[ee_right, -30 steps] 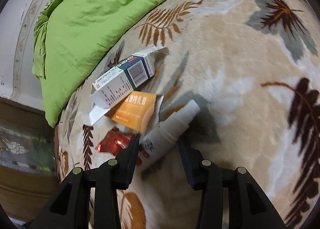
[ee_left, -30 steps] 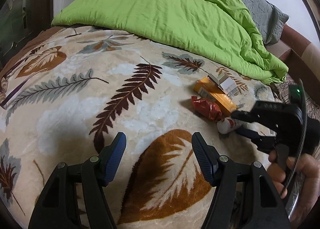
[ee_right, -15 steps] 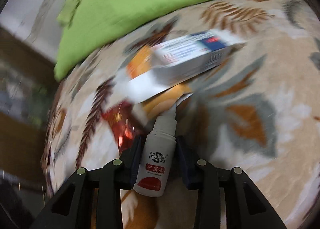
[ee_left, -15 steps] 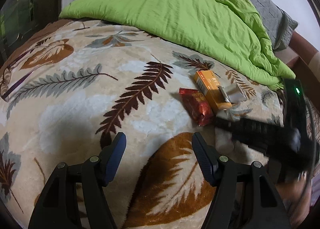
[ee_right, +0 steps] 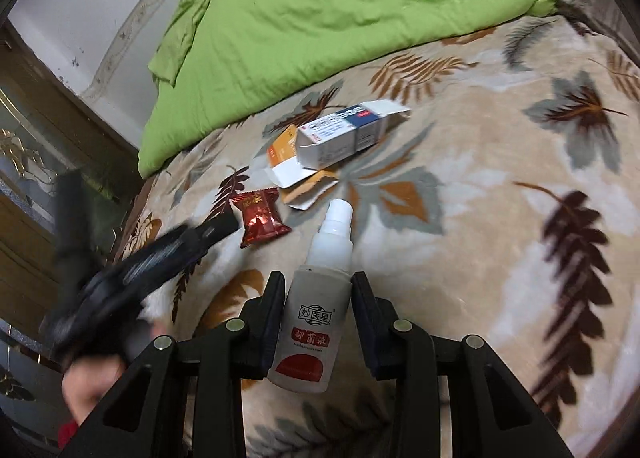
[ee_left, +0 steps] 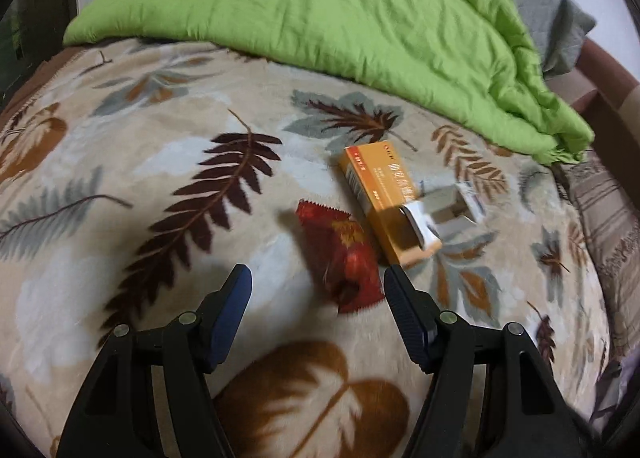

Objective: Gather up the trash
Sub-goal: 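Grasp the white spray bottle with the right tool while the left tool grasps the red candy wrapper, then hold the spray bottle and candy wrapper raised above the bed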

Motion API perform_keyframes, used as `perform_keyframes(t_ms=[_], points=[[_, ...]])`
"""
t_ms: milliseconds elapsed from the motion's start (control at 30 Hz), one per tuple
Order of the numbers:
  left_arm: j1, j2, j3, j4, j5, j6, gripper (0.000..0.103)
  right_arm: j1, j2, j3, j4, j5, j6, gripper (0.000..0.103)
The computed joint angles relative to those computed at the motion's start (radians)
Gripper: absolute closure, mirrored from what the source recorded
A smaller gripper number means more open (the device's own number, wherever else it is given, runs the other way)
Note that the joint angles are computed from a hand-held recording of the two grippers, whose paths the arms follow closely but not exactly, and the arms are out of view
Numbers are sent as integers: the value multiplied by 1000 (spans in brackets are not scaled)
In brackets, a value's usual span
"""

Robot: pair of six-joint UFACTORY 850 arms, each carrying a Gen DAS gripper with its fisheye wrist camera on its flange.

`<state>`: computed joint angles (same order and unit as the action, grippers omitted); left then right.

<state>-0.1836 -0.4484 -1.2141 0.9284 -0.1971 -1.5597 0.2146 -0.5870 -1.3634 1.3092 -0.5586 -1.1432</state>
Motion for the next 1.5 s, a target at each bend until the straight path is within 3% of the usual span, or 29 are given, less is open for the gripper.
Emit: perform_keyframes(t_ms=[67,133,233,300,400,667,833,1000,1267,1500], points=[[5,-37,-42,-101,-26,100,35,-5,7,18,18,5,-18,66],[17,-60,-64,-173,6,175,36,-10,-5,9,4,-14,8,66],[12,-97,-103,-177,-14,203,42,-6,-10,7,20,-12,-12,66],[9,-106,-105,-97,-19,128,45,-1,-17,0,6,-12,-2,66],[4,-95,-86,70,-7,-26,66,3,-14,3,13,-2,-22,66],[-11,-11,16,304,-18,-266,68,19,10,30,66,55,-107,66],[-37,100,129,577,-50,-527,68,29,47,75,183,87,-260,66],[-67,213,254,722,-60,-651,68,33,85,119,308,96,-407,66],[-179,340,414,743,-233,-705,68,49,172,225,470,72,-653,66],[-215,319,422,680,-365,-698,68,63,198,259,505,76,-739,66]])
